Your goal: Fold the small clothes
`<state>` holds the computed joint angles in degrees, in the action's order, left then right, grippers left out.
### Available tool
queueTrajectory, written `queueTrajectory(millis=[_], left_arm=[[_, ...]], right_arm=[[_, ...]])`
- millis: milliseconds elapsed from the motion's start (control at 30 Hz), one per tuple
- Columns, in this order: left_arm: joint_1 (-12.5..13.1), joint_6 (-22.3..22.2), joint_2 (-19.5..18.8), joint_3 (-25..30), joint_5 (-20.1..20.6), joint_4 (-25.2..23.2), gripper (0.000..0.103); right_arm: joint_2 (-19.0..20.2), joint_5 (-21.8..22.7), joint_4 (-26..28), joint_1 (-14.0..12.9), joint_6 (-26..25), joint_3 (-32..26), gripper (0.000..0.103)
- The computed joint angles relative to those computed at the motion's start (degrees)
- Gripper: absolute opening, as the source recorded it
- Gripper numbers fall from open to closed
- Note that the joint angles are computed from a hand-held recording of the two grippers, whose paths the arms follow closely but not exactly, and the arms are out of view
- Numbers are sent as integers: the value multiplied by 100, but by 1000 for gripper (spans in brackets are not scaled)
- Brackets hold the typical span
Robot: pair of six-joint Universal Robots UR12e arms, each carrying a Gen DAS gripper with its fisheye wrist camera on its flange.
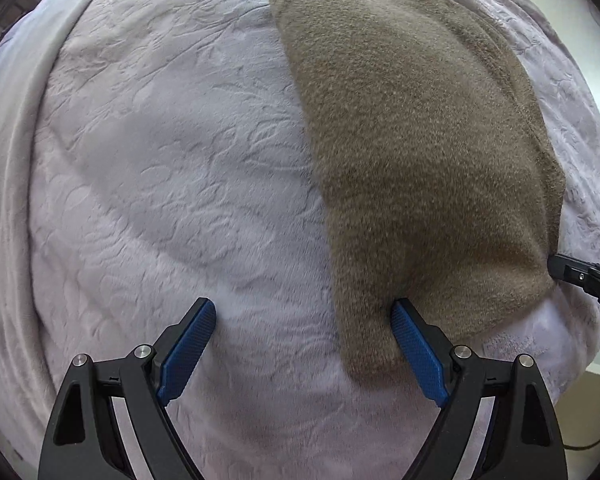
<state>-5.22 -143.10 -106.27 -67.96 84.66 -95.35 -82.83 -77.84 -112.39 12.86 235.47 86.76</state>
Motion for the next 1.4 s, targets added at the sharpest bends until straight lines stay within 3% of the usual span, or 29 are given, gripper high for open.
queueTrajectory(millis=[167, 500, 1067, 1200, 1233, 1300, 1400], left_arm=[[-10, -53, 207, -78, 308, 92, 90], [-93, -215, 423, -124, 494, 123, 90], [-169, -489, 395, 19, 656, -19, 90], [-151, -651, 408, 29, 494, -24, 90], [-151, -679, 413, 30, 473, -14, 91], [-158, -766, 418, 31, 466, 31, 103], [-168, -833, 406, 64, 435, 26, 103]], right_arm=[[7, 86, 105, -20, 52, -52, 18], [-8, 297, 322, -53, -4, -126, 22], [-240, 411, 355, -115, 219, 74, 22], [-245, 370, 360, -136, 149, 46, 34], [-247, 361, 363, -146, 125, 38, 34], [-247, 349, 371, -173, 74, 21, 34], [-255, 384, 317, -232, 58, 33, 34]])
